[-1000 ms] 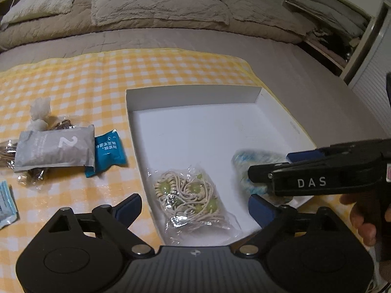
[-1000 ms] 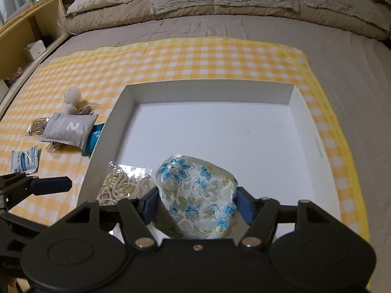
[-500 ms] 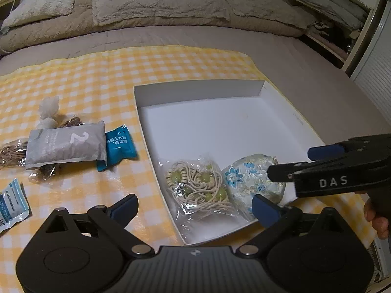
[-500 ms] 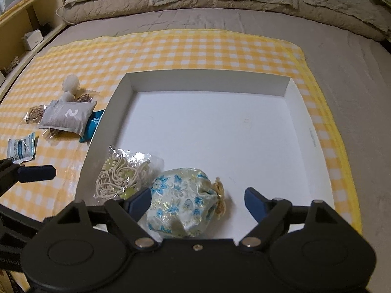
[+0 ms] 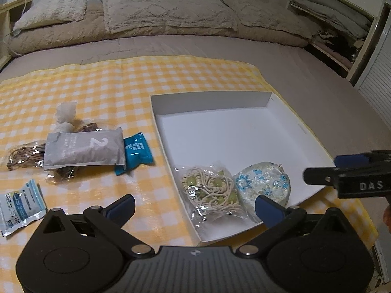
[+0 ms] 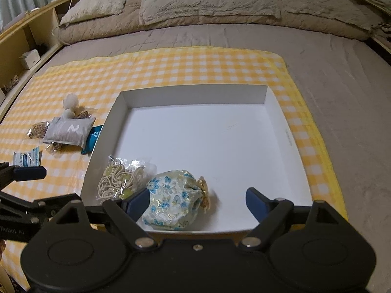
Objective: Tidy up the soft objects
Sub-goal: 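Lower both held bags into the white box and open both grippers, then withdraw both grippers from the box toward the remaining items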
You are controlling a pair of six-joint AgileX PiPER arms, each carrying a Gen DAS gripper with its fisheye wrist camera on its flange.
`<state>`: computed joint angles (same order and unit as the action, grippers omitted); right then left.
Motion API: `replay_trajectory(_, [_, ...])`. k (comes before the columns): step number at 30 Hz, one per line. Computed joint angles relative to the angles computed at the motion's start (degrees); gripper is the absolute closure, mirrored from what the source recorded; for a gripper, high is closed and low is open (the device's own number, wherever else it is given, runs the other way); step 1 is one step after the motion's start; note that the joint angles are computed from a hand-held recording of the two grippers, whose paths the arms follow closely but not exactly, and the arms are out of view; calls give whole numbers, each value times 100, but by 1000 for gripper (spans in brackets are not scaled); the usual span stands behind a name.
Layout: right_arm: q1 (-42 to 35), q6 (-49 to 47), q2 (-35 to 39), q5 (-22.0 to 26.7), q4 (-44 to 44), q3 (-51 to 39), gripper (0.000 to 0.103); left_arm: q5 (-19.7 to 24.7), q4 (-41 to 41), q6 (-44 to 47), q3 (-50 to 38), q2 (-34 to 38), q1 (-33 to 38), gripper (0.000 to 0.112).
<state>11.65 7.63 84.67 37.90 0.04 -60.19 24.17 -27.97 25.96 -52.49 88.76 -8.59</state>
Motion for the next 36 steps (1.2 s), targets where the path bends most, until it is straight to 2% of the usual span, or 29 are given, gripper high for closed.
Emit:
replay_trajectory(6, [56,156,-370,-92,-87,270,9,-133,-31,39,93,-101,137,9])
replay_trajectory(10, [160,406,-627,-245,-273,478,0,-252,-14,73,153,-148,208,9])
replay_trajectory(14, [192,354,-752,-400,-247,629,0,-428,104,14,221,-189,265,9])
replay_trajectory(21, [332,907,-747,-483,-695,640,0,-867,-7,382,374,-296,513,9])
replay_trajectory(26, [413,1208,-580,-599,-837,525,0,-708,-649,1137,286,-281,971,9])
replay_trajectory(36, [871,1914,1,-711,-1421,-20,0,-339,-498,1189,-179,-100,1929,9])
